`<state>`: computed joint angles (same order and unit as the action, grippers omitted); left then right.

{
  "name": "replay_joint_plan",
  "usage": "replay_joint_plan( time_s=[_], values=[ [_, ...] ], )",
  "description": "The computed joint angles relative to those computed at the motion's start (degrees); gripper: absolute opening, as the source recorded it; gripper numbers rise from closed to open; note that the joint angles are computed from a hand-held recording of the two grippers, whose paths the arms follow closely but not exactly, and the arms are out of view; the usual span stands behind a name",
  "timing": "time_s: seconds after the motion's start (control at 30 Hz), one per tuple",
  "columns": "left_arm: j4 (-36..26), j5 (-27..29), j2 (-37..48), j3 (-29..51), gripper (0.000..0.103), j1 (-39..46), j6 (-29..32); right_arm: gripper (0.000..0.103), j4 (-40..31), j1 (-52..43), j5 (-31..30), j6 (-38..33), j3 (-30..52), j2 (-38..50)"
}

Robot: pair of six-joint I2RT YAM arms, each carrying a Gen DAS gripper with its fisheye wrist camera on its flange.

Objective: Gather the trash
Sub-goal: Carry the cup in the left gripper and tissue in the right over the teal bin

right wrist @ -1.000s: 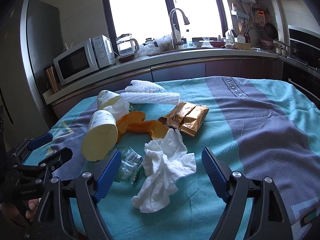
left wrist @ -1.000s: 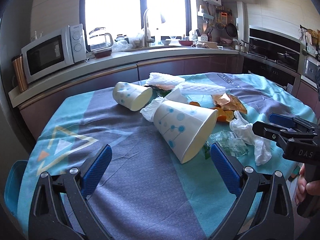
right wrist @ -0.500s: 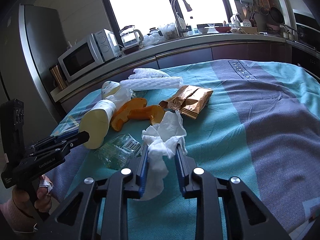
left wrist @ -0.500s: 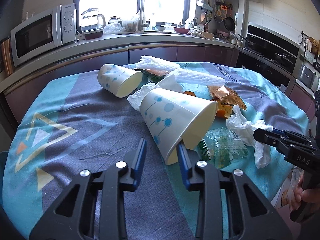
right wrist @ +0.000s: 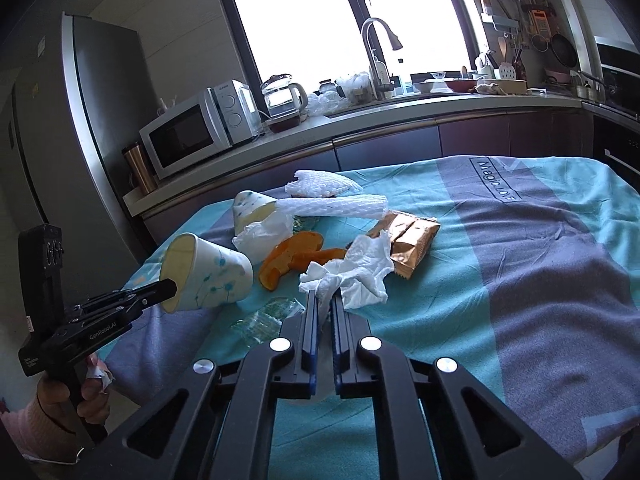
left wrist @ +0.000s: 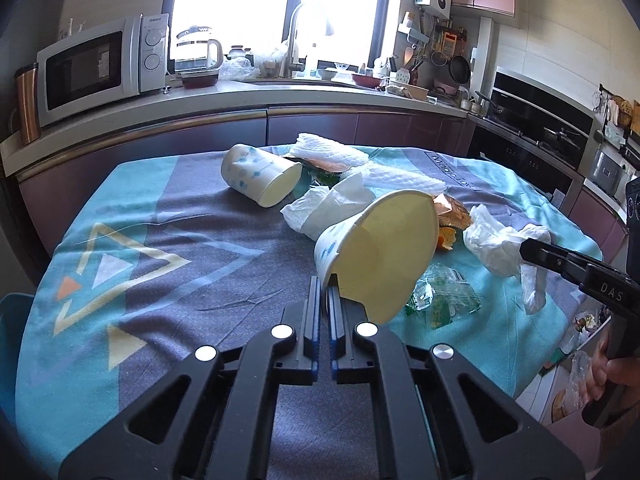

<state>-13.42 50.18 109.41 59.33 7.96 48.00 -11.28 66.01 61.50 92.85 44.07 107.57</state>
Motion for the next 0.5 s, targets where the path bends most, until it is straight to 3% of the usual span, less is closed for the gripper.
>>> replay_joint_plan(
  time_s=[0.1,0.2,0.5],
  values=[
    [-2.27,1.17,-0.16,1.1,0.004,2.06,1.36,0.005,0.02,0.5,1.14,-2.6,1.35,-0.65],
    [-4.42,2.38,-0.21,2.31,0.004,4.36,2.78,0.005,5.15,0.21,1.21,-8.98,2.0,-0.87],
    [-9.85,5.99,1.45,10.19,0.004,13.82,4.66,0.005,29.42,-4.86,-8.05,-37.49,6.93,3.45]
  ],
)
